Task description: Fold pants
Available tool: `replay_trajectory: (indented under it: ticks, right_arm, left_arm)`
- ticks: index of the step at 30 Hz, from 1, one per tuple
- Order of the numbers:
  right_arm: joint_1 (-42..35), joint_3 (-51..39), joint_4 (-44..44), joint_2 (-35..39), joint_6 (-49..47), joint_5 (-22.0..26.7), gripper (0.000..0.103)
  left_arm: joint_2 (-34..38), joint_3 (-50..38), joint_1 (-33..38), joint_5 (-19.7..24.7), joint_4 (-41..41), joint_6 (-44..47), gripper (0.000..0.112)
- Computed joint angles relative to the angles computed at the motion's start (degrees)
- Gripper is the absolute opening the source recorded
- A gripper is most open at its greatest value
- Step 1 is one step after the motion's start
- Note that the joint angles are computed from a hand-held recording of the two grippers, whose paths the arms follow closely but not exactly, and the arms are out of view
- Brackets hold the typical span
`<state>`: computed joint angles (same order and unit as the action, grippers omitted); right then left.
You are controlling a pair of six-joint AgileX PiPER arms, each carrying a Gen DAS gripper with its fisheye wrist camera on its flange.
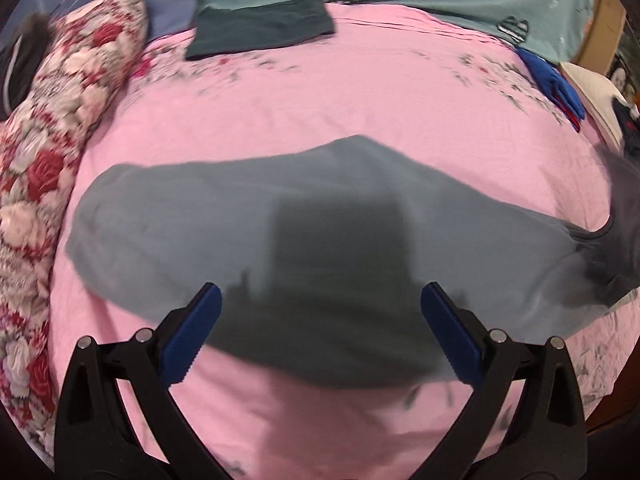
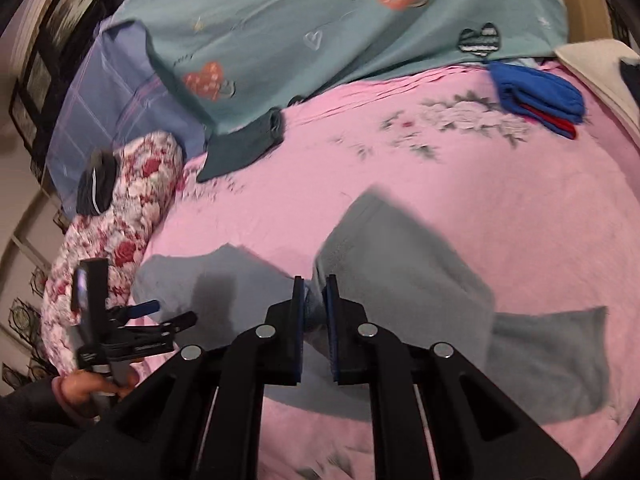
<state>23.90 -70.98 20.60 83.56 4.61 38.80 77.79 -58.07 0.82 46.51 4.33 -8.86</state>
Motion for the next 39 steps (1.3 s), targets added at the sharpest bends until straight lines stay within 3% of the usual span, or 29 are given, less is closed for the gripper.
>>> replay_trajectory:
  ticks: [3,6,9,15,18,19,21,22,25,30,32,34,36,39]
  right_arm:
    - [-0.06,0.96,-1.49,1.34,4.97,-1.79,0.01]
    - [-4.22,4.22,-4.17,-2.71,6.24,-1.53,0.01]
    - [-14.99,10.06,-2.05,-10.12,4.92,-0.16,0.01]
    - [-39.73,21.38,2.86,-18.6,-4.46,5.86,0.01]
    - [-46.33,25.46,0.15,-17.94,-7.17,7.36,0.014]
    - [-48.5,26.53,0.2,-18.13,-8.12,7.91,0.02]
    - [-53.63,27.8,6.5,-18.65,-14.23,10.2,0.025]
    - [-55.89,28.29,10.57,-18.96,-18.02,11.43,0.034]
    - [-55.84,28.72,15.67,-18.75,-23.18,11.13,0.048]
    - [-45.94,27.07,7.63,-14.97,-20.27,4.49,0.048]
    - [-41.51,25.78,2.84,-13.38,-18.62,3.45,0.034]
    - [-37.29,25.3,-2.59,-12.73,-16.25,2.37,0.014]
    - [-36.99,24.54,-2.31,-12.0,-17.37,3.26,0.01]
    - [-43.79,23.4,8.45,-11.14,-23.09,7.66,0.009]
  left_arm:
    - [-1.95,2.21,3.54,0.12,-1.78,2.83,0.101]
    - [-2.11,3.87,3.84,0.46,-1.98,3.2,0.101]
    - [-1.69,4.14,1.89,0.64,-2.51,2.58,0.101]
    - [1.55,-0.3,-10.29,0.92,0.71,-3.21,0.101]
    - [3.06,-3.03,-15.01,1.65,2.39,-4.38,0.101]
    - [3.81,-4.24,-16.99,2.1,3.2,-4.81,0.101]
    - [4.76,-5.61,-18.97,2.5,4.19,-5.2,0.101]
    - [5.4,-6.45,-20.02,2.75,4.22,-5.28,0.101]
    - [7.41,-8.86,-22.57,3.59,4.73,-5.62,0.101]
    - [8.51,-10.73,-25.71,4.32,6.37,-7.23,0.101]
    - [8.42,-10.8,-26.17,4.65,6.95,-7.93,0.101]
    - [8.22,-10.75,-26.43,4.86,7.48,-8.8,0.101]
    - [7.83,-10.55,-26.48,5.05,8.15,-9.63,0.101]
    - [7.36,-10.11,-26.32,5.26,9.03,-11.16,0.101]
